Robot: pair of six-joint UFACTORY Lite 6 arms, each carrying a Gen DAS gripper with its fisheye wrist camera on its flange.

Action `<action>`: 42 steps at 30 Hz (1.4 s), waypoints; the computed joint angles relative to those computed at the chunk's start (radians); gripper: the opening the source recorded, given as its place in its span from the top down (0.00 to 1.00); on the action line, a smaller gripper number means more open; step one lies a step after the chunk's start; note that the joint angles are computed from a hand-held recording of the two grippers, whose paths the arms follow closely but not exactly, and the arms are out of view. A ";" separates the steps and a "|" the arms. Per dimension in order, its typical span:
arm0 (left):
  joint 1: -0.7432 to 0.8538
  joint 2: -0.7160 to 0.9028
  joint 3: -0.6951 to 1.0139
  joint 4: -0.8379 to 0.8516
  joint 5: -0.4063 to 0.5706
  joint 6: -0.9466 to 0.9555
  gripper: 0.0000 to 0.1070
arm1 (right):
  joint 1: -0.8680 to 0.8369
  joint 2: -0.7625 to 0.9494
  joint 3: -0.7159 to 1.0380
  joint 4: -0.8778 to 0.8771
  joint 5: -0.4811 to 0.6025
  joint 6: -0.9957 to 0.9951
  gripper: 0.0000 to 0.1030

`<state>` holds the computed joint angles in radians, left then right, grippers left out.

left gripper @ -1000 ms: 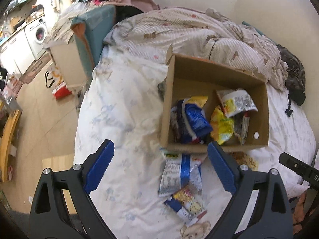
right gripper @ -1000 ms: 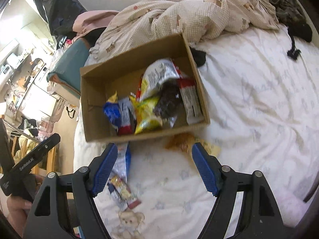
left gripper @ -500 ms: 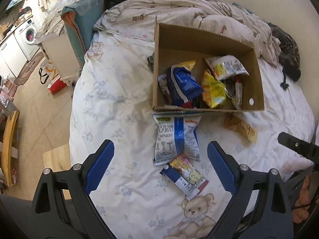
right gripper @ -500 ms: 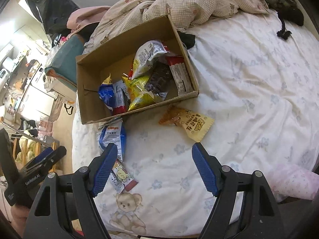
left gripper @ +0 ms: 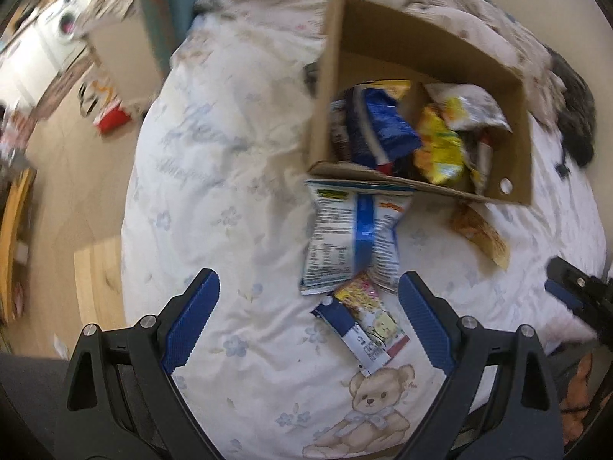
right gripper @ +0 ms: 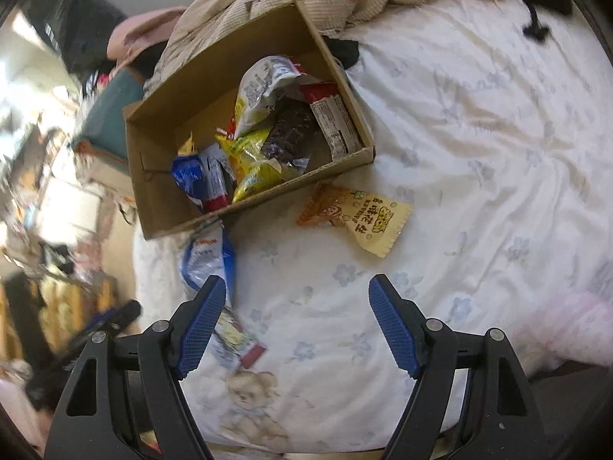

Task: Organize snacks
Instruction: 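Withdraw both tools from the box over the remaining snacks, then grasp a blue-and-white snack stick with the left tool while the right tool grasps a yellow candy packet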

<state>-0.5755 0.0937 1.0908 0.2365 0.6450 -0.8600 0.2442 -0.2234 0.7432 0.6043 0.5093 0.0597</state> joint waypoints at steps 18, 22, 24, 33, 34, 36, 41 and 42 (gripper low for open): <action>-0.107 0.384 0.117 -0.246 -0.062 0.078 0.13 | -0.091 0.079 0.005 0.133 0.023 -0.102 0.23; -0.086 0.254 -0.017 -0.321 -0.111 0.084 0.13 | -0.127 0.067 -0.013 0.152 0.039 -0.125 0.23; -0.083 0.164 -0.104 -0.347 -0.161 0.085 0.22 | -0.139 0.065 -0.019 0.169 0.046 -0.142 0.23; -0.108 0.152 -0.116 -0.393 -0.153 0.200 0.88 | -0.082 0.096 0.021 0.114 0.025 -0.094 0.23; -0.102 0.130 -0.126 -0.417 -0.139 0.220 0.88 | -0.076 0.096 0.022 0.106 0.025 -0.091 0.23; -0.081 0.055 -0.165 -0.454 -0.095 0.252 0.88 | -0.064 0.106 0.024 0.115 0.035 -0.113 0.23; 0.008 -0.038 -0.152 -0.402 -0.007 0.295 0.88 | 0.083 0.217 0.102 0.060 0.055 -0.103 0.23; 0.030 -0.055 -0.157 -0.401 -0.004 0.309 0.88 | 0.128 0.243 0.130 0.012 0.048 -0.069 0.23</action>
<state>-0.5452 0.0387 0.9340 -0.1642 0.6411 -0.5506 0.3722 0.0199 0.8732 0.6165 0.5574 -0.0096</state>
